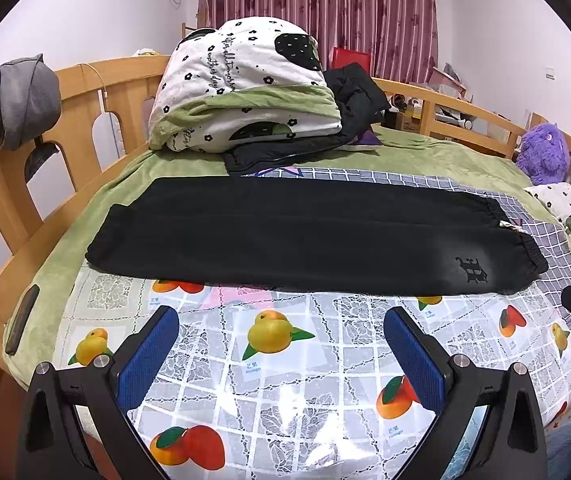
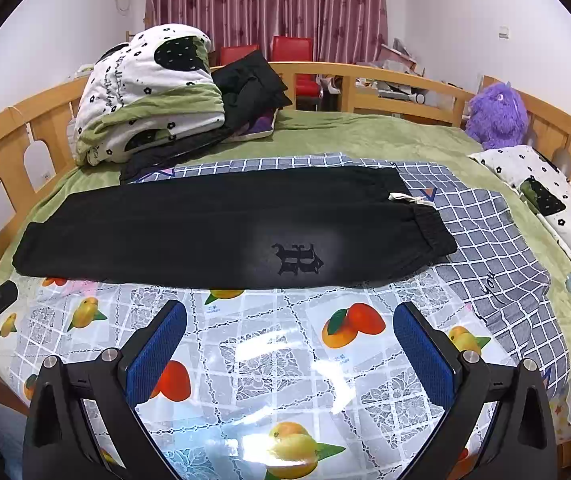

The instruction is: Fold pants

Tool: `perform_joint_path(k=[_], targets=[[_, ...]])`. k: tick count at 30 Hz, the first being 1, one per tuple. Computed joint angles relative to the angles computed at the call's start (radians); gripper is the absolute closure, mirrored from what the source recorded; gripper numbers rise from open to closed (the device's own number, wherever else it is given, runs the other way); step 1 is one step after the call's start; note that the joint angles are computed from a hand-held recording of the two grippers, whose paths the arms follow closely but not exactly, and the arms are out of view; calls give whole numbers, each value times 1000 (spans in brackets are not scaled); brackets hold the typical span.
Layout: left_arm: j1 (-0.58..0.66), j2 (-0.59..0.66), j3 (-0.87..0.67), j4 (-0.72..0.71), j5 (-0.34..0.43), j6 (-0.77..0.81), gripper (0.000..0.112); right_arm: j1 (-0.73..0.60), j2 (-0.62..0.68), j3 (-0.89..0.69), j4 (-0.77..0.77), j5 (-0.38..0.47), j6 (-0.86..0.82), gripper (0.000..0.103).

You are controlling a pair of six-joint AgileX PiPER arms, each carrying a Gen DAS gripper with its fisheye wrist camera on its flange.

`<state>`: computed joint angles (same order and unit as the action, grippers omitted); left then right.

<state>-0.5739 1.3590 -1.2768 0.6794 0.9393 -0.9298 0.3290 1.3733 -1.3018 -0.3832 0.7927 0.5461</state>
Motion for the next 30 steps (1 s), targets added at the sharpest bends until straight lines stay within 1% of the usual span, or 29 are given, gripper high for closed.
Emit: perform_joint_path(k=[30], targets=[[11, -3, 6, -16, -6, 8, 9, 5, 3, 4, -18, -4, 12, 2]])
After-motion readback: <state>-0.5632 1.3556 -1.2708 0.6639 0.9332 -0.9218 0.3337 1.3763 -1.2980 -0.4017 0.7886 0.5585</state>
